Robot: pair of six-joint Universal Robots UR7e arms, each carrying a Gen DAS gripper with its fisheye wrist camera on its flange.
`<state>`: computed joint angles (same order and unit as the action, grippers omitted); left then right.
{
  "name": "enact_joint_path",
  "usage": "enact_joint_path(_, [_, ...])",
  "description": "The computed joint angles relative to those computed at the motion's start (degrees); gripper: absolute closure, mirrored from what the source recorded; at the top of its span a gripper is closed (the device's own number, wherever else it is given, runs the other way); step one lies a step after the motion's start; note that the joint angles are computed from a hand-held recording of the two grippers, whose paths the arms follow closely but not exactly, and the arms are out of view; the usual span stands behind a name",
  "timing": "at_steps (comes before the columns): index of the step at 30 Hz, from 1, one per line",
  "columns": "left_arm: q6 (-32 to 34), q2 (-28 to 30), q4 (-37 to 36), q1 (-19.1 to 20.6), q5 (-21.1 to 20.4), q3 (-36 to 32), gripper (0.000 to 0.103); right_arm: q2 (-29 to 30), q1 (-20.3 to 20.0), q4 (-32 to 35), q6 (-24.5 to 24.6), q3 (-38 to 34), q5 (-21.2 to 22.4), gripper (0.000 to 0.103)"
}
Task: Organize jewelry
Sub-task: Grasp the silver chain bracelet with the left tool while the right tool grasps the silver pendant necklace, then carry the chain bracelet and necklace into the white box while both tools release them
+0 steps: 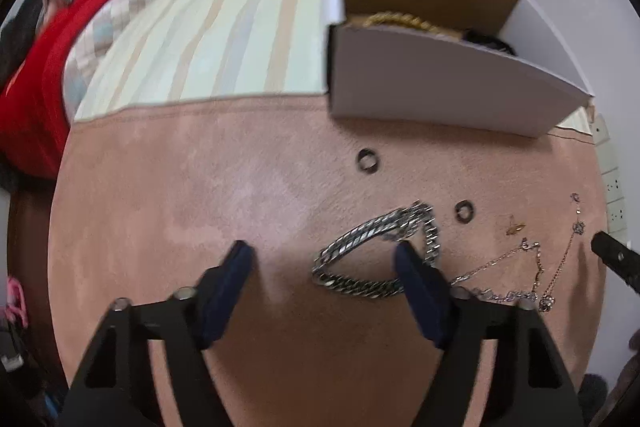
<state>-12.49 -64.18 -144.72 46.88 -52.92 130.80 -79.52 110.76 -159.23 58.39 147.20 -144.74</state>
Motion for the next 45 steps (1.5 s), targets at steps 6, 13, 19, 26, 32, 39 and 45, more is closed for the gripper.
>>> enact_joint_path(6, [1.54, -0.43, -1.65, -1.2, -2.69, 1.02, 0.097, -0.77, -1.27, -5.54, -4.11, 1.43, -0.6, 0.049])
enact_joint_path(13, [-1.33, -4.83, -0.07, -0.69, -5.8, 2.17, 0.097, 3.61, -2.4, -8.33, -9.77, -0.84, -0.45, 0.049])
enact_joint_path(19, [-2.97, -9.27, 1.09, -1.32, -7.25, 2.69, 0.097, 8.34, -0.29, 0.53, -7.46, -4.98, -5.14, 0.069])
enact_joint_path(26, [-0.62, -10.04, 3.13, -0.74, -9.4, 0.31, 0.098, 9.7, 1.75, 0.08, -8.33, -5.21, -3.15, 0.097])
enact_joint_path(32, [-1.21, -13.68, 5.92, -3.16, -13.77, -1.07, 0.098, 4.98, 7.01, -0.33, -8.33, -5.8, -1.12, 0.097])
enact_joint_path(39, [-0.14, -14.72, 8.21, -4.77, -17.61, -6.03, 0.098, 1.81, 13.07, 5.58, -9.78, -12.55, -1.08, 0.097])
enact_joint_path(45, [1.68, -11.39, 8.03, -4.75, -19.61, -12.85, 0.098, 2.59, 15.19, 9.01, -16.12, -21.53, -1.57, 0.097])
